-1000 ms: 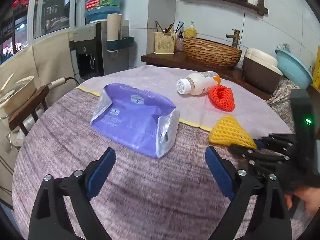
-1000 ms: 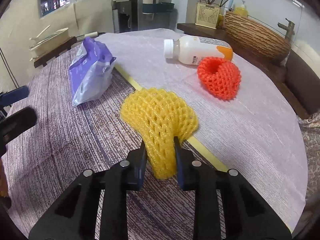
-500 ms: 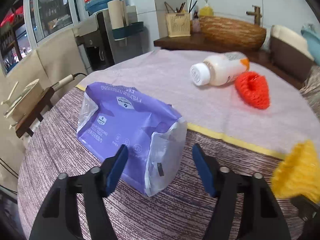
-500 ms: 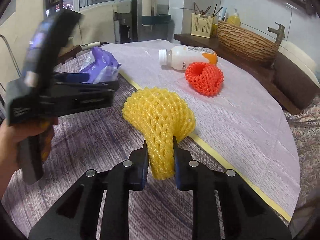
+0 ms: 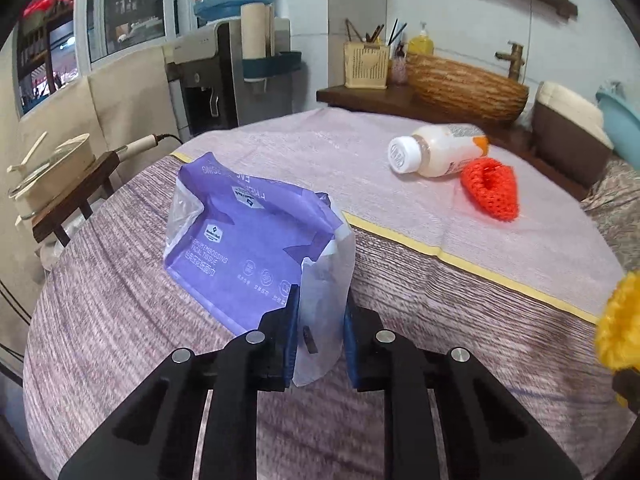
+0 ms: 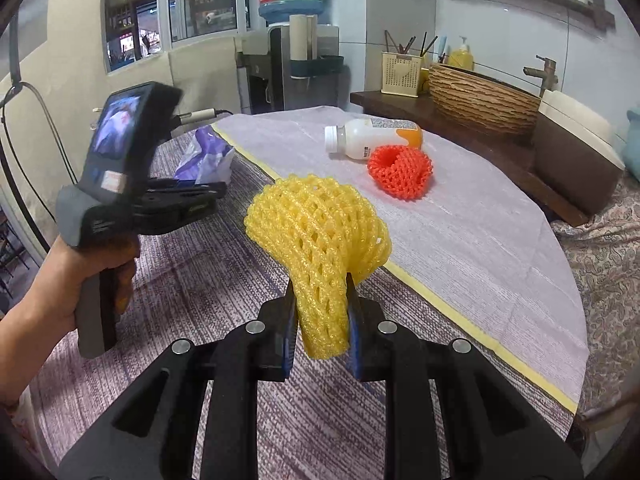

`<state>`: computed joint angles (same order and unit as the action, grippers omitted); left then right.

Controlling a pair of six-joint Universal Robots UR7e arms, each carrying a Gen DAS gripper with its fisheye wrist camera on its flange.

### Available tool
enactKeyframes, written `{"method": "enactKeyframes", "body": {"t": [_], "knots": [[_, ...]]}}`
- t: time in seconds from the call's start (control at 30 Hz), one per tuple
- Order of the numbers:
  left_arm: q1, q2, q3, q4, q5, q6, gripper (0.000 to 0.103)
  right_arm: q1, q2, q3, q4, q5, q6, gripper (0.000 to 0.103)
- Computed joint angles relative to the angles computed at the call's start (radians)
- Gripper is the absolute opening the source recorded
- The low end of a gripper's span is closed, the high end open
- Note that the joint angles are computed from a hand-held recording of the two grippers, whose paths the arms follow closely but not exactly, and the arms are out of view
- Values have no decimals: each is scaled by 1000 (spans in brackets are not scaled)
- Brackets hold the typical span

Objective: Collect trash
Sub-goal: 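Grasp the yellow foam net with the right gripper while the left gripper grasps the purple wipes pack, then carry the yellow net over the bin and open the right gripper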

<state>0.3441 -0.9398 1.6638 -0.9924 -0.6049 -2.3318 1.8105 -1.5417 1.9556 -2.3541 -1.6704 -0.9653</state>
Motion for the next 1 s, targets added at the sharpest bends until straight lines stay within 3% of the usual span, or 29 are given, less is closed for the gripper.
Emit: {"method": "enactKeyframes", "body": {"t": [0.27, 0.47, 0.7, 1.0], "knots": [[-131, 24, 20, 5, 34, -75, 19, -48, -89, 23, 54, 59, -21, 21], [-201, 94, -38, 64, 41, -113, 19, -94, -156, 32, 113, 100, -22, 21], [-256, 160, -89, 47, 48, -95, 19, -149, -237, 47, 128, 134, -44, 21], [-279, 231, -127, -100, 99, 13, 19, -245, -344, 70, 127, 170, -91, 21]]}}
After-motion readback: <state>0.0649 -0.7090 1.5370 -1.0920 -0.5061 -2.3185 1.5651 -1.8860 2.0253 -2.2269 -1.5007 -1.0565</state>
